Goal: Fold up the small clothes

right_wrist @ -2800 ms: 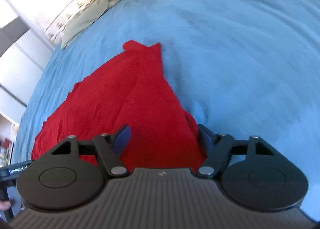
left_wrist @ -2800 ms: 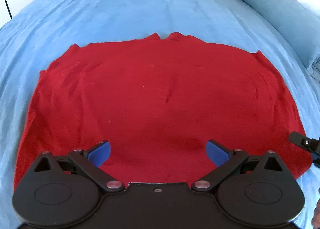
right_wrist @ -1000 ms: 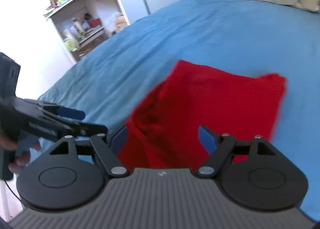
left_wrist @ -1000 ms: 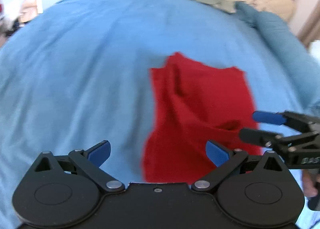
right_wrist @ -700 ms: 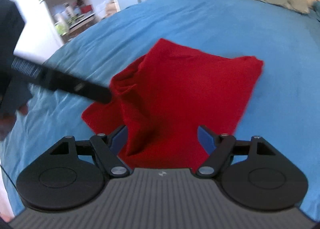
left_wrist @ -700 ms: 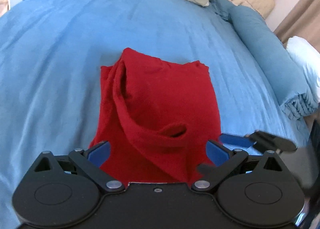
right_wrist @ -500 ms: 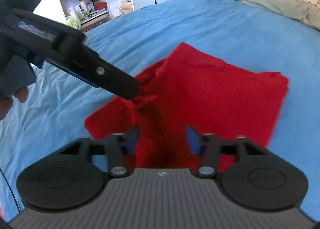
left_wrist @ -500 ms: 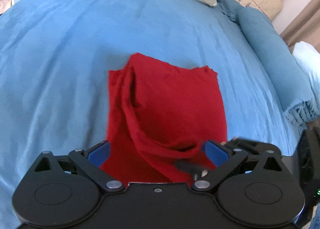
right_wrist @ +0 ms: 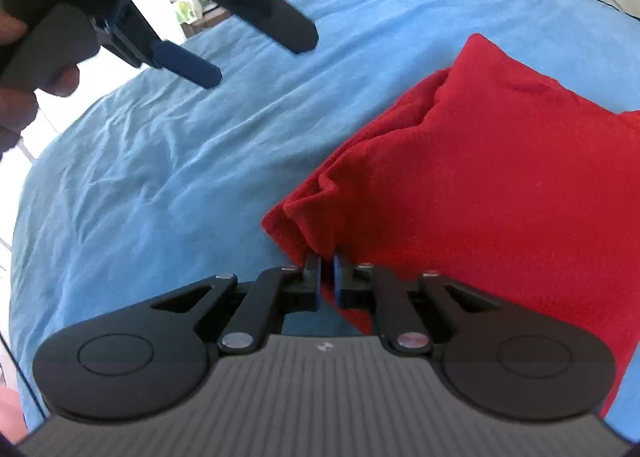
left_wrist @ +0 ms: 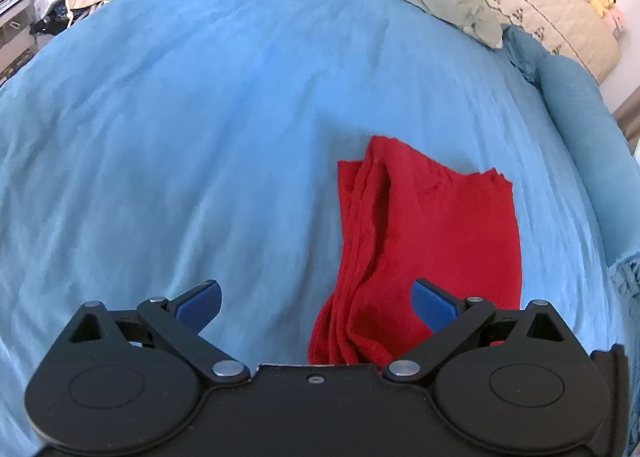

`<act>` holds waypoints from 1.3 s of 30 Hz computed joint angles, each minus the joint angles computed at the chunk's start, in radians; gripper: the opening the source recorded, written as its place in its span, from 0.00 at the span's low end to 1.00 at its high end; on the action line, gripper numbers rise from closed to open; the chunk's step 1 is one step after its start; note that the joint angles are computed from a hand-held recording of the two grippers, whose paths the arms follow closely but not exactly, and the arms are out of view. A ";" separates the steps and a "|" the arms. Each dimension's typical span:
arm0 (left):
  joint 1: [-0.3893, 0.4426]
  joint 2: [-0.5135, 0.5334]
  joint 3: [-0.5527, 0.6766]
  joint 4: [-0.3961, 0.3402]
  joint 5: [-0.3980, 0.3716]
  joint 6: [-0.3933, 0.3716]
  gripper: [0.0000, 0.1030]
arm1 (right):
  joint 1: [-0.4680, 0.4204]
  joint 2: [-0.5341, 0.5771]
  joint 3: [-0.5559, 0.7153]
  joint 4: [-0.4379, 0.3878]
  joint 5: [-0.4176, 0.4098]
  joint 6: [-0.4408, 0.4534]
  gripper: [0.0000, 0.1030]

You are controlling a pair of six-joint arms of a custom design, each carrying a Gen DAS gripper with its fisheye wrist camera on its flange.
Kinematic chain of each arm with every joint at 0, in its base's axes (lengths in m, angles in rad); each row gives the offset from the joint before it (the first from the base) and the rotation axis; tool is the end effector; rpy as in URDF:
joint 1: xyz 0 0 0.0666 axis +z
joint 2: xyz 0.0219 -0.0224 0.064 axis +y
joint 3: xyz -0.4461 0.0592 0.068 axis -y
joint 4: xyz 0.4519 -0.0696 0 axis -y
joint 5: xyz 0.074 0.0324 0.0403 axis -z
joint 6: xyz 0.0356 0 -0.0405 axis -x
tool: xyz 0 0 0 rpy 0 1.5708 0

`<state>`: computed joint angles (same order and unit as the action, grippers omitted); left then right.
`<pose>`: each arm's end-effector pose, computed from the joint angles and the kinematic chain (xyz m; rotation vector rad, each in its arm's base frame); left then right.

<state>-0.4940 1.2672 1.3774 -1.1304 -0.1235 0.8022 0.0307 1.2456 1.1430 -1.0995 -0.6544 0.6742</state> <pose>0.4066 -0.2144 0.5331 -0.4460 2.5743 -0.3167 0.4291 0.0345 0.4333 -1.0178 2.3060 0.6617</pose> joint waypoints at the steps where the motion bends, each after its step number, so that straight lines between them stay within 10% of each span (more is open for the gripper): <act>1: -0.004 0.003 0.003 0.003 0.005 -0.007 0.99 | -0.009 0.002 0.008 -0.019 -0.012 0.023 0.40; 4: -0.021 0.012 0.021 0.016 0.030 -0.046 0.99 | -0.042 0.001 0.045 -0.088 -0.054 0.073 0.68; 10: -0.099 0.069 0.039 -0.067 -0.059 -0.145 0.99 | -0.165 -0.028 0.057 -0.036 0.024 0.018 0.69; 19: -0.108 0.067 -0.021 -0.175 -0.124 -0.074 0.96 | -0.276 0.000 0.017 0.013 0.163 -0.050 0.69; 27: -0.070 0.177 0.148 -0.059 -0.176 -0.237 1.00 | -0.279 0.040 0.104 0.091 0.119 -0.234 0.92; 39: 0.016 0.265 0.114 0.039 -0.136 -0.161 1.00 | -0.246 0.179 0.137 0.185 0.125 -0.425 0.94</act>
<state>-0.4778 1.5320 1.4911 -1.0910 -0.2590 0.6416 -0.2156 1.4246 1.2804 -0.9143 -0.5295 0.2490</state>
